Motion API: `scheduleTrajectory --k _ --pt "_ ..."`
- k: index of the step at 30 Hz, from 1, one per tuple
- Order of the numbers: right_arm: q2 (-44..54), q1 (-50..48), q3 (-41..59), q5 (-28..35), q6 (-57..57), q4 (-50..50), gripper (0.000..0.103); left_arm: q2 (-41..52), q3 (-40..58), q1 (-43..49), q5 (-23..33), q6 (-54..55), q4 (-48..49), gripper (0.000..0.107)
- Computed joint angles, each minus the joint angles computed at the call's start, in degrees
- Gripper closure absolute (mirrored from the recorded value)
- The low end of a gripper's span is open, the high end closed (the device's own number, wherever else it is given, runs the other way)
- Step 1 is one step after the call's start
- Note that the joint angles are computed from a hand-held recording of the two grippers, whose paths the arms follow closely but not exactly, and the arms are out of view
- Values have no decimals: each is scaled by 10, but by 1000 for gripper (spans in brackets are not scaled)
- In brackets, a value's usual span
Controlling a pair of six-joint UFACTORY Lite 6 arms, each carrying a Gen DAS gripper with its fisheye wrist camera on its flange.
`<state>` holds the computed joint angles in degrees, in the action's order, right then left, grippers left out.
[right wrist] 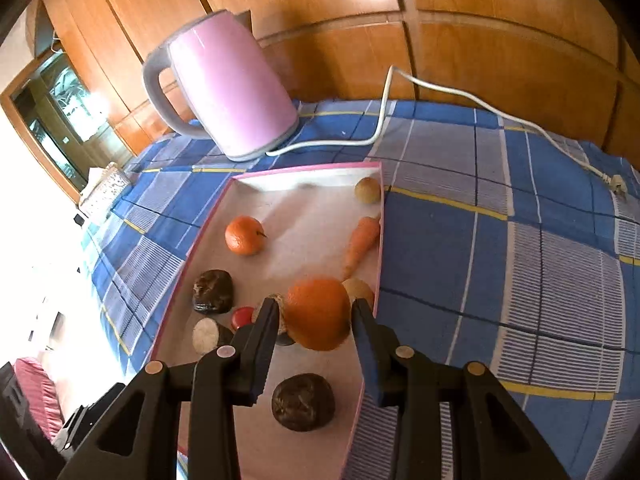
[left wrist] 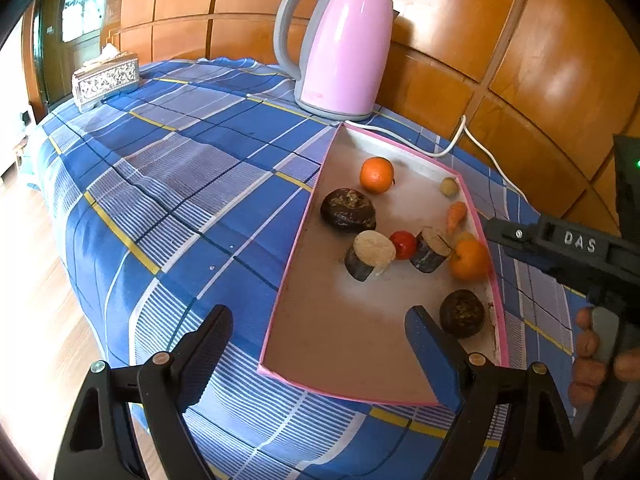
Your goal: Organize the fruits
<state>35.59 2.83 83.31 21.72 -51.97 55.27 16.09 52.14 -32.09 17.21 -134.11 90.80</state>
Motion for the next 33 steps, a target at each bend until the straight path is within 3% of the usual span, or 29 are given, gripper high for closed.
scheduleTrajectory --k 23,30,33 --pt "-123 -23 -189 -49 -196 156 61 -18 1 -27 17 30 -29 18" --pt "-184 -17 -264 -88 -305 258 55 -23 2 -38 28 35 -33 16" --pt "-214 -13 -300 -108 -397 348 55 -25 4 -44 35 41 -37 14"
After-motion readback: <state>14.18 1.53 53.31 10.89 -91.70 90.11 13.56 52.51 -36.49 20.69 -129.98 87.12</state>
